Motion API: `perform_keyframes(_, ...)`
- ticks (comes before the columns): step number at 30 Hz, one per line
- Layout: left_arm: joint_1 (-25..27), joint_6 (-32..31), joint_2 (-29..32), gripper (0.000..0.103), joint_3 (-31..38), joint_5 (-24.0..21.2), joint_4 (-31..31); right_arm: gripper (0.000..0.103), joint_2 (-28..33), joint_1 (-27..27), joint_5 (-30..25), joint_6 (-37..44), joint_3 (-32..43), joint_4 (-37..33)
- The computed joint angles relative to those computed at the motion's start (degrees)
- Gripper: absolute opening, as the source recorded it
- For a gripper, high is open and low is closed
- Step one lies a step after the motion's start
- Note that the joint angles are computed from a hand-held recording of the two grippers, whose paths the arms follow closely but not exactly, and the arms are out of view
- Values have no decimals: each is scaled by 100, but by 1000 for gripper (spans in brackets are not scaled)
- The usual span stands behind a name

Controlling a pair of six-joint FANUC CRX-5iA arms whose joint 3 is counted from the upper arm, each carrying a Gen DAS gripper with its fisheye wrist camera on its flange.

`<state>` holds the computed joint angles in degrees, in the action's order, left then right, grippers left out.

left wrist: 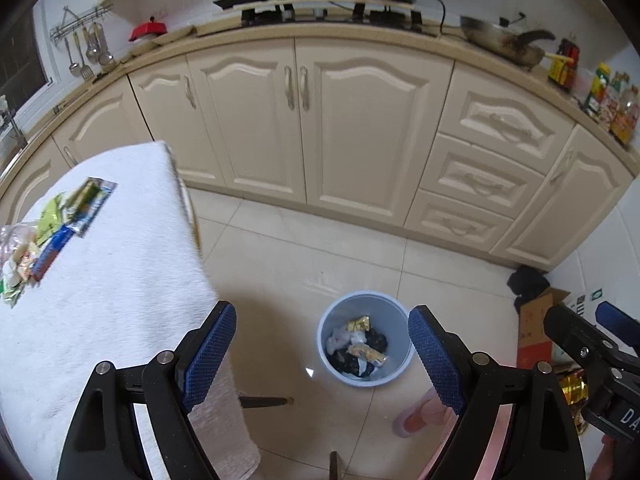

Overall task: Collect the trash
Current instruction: 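Move both open tools back over the table toward the remaining trash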

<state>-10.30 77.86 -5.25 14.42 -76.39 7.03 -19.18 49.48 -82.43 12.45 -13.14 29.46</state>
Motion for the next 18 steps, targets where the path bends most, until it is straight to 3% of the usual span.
perform_keyframes(10, 1114, -536, -910, 85, -391, -280, 324, 102, 551, 455, 162, 504, 591, 365)
perform_keyframes(18, 2677, -912, -1509, 86, -574, -568, 598, 102, 1353, 615, 646, 1301, 1426, 118)
